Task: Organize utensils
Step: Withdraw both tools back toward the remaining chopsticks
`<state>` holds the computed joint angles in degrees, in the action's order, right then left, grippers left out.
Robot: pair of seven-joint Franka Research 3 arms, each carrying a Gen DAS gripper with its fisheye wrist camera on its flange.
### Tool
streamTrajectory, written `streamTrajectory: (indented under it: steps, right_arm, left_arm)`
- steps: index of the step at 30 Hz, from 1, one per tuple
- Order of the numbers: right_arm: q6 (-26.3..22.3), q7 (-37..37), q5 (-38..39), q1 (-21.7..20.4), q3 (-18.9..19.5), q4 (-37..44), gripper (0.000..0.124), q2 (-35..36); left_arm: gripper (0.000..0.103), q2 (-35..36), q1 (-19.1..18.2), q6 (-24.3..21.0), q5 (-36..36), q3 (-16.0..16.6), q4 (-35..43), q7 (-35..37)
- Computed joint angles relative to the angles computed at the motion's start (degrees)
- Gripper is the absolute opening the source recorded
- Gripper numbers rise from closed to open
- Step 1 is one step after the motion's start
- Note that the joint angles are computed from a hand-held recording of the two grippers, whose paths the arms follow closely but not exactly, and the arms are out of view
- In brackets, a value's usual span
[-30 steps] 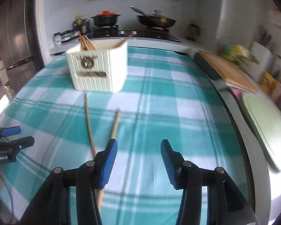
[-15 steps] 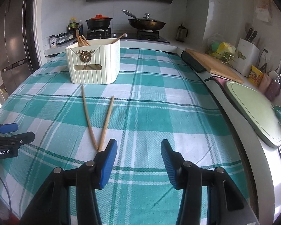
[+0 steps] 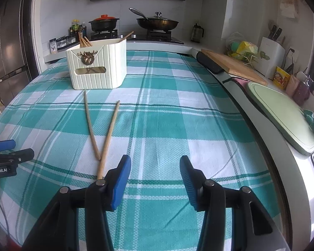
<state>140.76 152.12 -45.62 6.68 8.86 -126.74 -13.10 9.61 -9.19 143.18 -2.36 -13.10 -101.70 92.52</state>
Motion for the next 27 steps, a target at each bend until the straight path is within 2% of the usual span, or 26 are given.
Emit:
streamTrajectory:
  steps: [8,16,22,24,27]
  right_arm:
    - [0.20,0.07,0.30,0.00,-0.07,-0.48,0.050,-0.15]
    - [1.98,1.42,0.60,-0.47,-0.06,-1.89,0.050,-0.56]
    - [2.43,1.91,0.32,-0.91,0.34,-2.90,0.050,-1.69]
    - [2.41,1.90,0.30,-1.12,0.52,-3.62,0.050,-2.35]
    - [2.16,1.83,0.55,-1.44,0.83,-4.74,0.050,-3.27]
  left_arm:
    - [0.086,0.57,-0.31,-0.24,1.21,0.11,0.38,-1.66]
    - [0.086,9.55,-1.62,-3.45,0.44,-0.90,13.39,-6.77]
    - [0.086,20.81,-6.68,-9.10,6.03,-0.16,29.72,-13.43]
    - [0.086,24.39,-9.43,-11.08,10.33,1.40,34.97,-15.50]
    - [0.086,27.30,-12.72,-13.90,16.81,3.82,38.86,-17.49]
